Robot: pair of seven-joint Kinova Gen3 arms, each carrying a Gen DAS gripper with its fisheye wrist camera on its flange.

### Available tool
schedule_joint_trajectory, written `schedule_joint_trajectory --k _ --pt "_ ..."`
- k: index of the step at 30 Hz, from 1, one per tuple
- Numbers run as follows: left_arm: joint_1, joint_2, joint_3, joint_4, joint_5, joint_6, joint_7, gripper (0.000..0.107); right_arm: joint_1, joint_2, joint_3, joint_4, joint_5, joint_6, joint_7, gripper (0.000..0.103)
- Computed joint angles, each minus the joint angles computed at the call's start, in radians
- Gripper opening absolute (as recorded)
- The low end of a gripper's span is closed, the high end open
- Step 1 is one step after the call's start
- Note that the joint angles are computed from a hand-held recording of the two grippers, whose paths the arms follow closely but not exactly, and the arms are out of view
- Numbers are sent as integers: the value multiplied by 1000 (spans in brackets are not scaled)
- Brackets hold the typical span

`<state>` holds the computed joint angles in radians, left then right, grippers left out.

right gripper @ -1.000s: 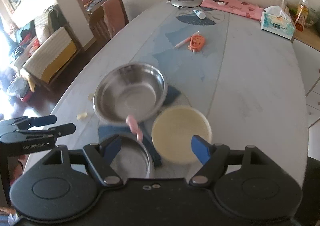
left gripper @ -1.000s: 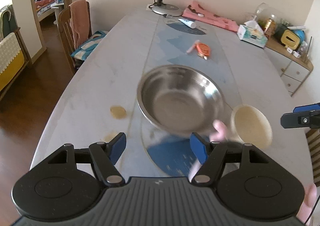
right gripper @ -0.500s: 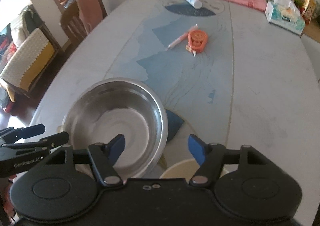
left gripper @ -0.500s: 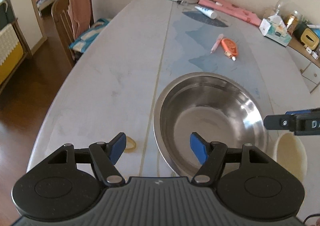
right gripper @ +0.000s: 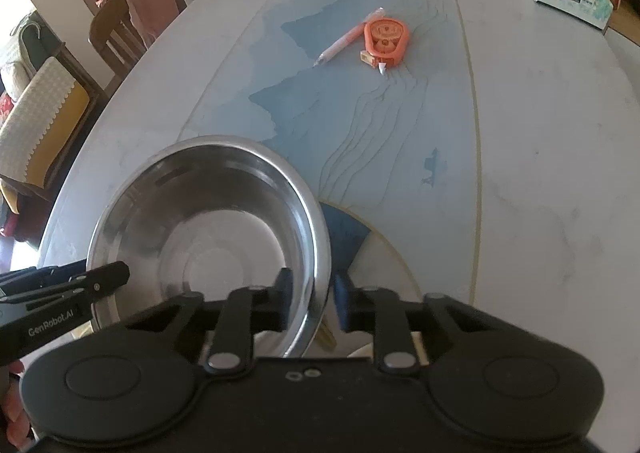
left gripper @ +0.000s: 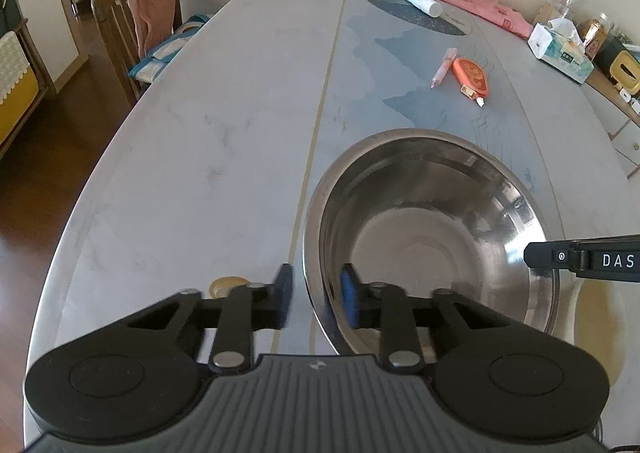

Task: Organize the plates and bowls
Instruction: 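Close both grippers on the rim of the steel bowl, then lift the steel bowl with both grippers and carry it over the pink plate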

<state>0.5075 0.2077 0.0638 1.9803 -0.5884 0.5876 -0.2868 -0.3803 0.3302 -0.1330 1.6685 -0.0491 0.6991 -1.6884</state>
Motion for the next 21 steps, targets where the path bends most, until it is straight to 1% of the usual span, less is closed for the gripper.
schedule_joint_trajectory --k 1,3,5,10,17,21 --pt "-6 0 3 -2 8 -1 -12 15 -6 0 3 1 9 -3 -4 18" --pt "0 5 4 -10 4 12 -15 15 -17 -1 10 4 27 -8 -14 13" --pt "6 8 3 -16 -1 25 -12 15 -13 -2 8 8 25 -14 -16 13" --pt "41 -5 0 -28 -71 62 44 14 -26 -24 11 26 52 -48 -27 13" --pt "19 -66 34 -54 -112 116 59 14 -18 -83 2 25 48 -74 -31 13" --pt "-4 -117 68 -56 -103 149 57 14 -18 -125 -6 22 39 -59 -28 13"
